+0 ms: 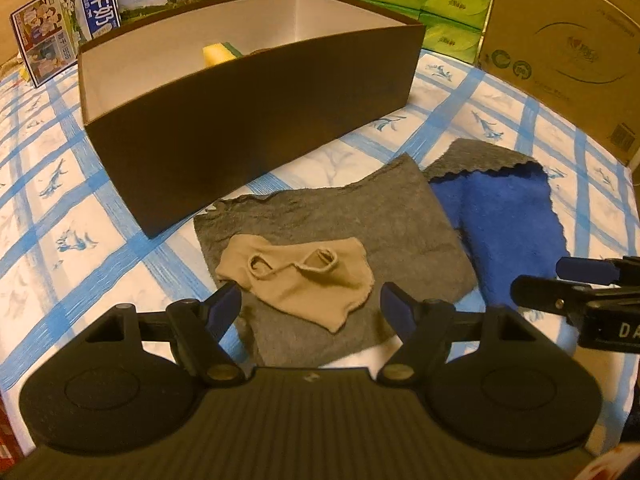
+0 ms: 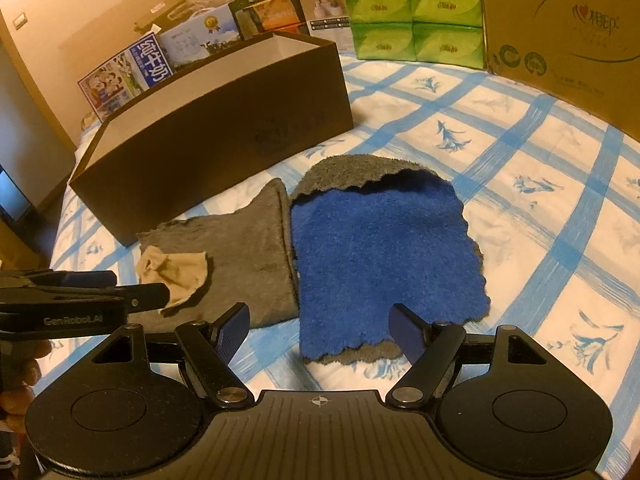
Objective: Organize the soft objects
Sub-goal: 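Grasp the beige stocking with the left tool while the right grasps the grey felt cloth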
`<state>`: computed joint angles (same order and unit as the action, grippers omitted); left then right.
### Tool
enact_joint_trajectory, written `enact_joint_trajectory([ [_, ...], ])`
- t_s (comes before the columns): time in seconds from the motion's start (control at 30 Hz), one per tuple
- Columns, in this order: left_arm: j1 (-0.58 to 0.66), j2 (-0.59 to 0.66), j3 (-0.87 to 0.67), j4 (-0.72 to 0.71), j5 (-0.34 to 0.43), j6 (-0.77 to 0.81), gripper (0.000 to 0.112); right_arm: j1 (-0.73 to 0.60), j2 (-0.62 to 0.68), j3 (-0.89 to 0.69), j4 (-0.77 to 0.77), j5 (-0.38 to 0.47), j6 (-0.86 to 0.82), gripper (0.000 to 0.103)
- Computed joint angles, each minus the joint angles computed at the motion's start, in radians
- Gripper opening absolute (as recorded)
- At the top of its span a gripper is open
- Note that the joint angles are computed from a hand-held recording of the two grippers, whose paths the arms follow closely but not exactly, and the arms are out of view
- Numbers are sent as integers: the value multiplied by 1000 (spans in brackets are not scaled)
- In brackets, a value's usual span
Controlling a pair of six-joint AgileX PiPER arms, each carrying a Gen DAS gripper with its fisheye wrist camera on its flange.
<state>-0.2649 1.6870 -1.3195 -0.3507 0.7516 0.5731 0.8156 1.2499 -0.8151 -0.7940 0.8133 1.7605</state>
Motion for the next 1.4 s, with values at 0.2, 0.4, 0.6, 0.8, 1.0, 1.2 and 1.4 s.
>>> enact_joint_trajectory([
  [0.2, -16, 72, -39, 37, -37, -63, 74, -50, 33, -8, -13, -53, -25, 76],
  [0.4, -31, 83, -18, 77, -125, -94, 72, -75, 59, -16, -48, -101, -32, 76],
  [0.6, -17, 66, 25, 70, -219, -34, 20, -80, 87, -28, -132, -140, -15, 75],
  [0.8, 45, 50, 13, 18, -190, 4, 4, -121, 129, -50, -181, -237, -47, 52],
  [1.0, 112, 32, 14, 52, -185, -26, 4, -195, 183, -65, -150, -330, -108, 41],
  [1.2, 180, 43, -7, 65, -145, -39, 4, -282, 226, -55, -74, -417, -171, 40],
  [1.4, 197, 34, 27, 79, -143, -39, 3, -305, 248, -51, -103, -460, -147, 32],
])
